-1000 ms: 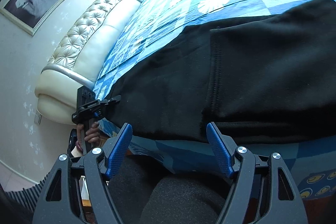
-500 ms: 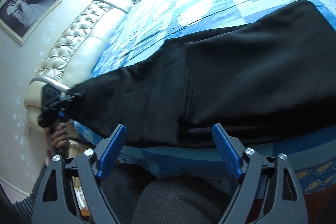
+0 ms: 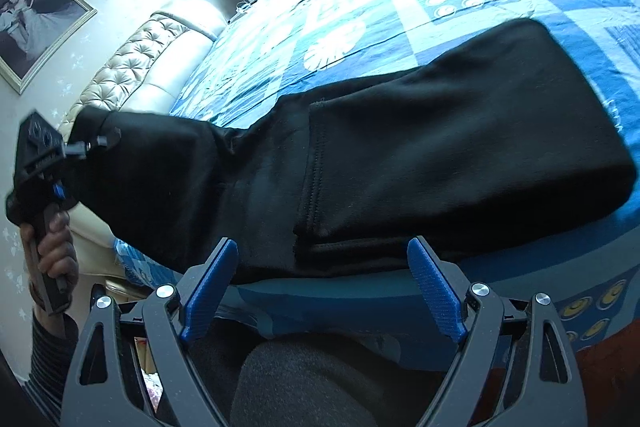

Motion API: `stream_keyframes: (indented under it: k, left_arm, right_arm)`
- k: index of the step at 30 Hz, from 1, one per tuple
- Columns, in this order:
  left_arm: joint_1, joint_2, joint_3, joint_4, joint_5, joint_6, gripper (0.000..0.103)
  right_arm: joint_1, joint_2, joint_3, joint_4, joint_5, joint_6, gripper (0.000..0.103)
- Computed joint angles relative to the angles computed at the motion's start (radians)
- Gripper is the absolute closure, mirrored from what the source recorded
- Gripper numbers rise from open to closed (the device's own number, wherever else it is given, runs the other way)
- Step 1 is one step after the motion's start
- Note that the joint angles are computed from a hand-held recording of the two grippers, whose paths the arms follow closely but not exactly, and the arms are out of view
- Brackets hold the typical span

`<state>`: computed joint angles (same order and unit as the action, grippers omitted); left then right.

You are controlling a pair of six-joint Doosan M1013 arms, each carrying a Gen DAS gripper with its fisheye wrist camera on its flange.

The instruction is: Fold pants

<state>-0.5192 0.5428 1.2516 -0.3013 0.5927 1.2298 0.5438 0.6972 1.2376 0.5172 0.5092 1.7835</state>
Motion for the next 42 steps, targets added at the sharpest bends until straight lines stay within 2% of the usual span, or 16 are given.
stream_keyframes:
  k: [6, 12, 17, 30, 42]
  left_arm:
    - [-0.070, 0.084, -0.164, 0.187, 0.114, -0.076, 0.090]
    - [-0.118, 0.189, -0.330, 0.254, 0.227, -0.087, 0.090]
    - [-0.144, 0.275, -0.465, 0.264, 0.321, -0.111, 0.090]
    - [-0.231, 0.496, -0.818, 0.486, 0.586, -0.168, 0.090]
    - [-0.278, 0.667, -1.101, 0.632, 0.789, -0.158, 0.090]
  right_arm:
    - [-0.010, -0.043, 0.058, 0.028, -0.049, -0.048, 0.017]
    - [-0.027, -0.080, 0.120, 0.055, -0.084, -0.074, 0.017]
    - [-0.045, -0.110, 0.175, 0.129, -0.128, -0.129, 0.017]
    - [-0.086, -0.160, 0.301, 0.265, -0.226, -0.174, 0.017]
    - [-0.120, -0.175, 0.376, 0.430, -0.263, -0.260, 0.017]
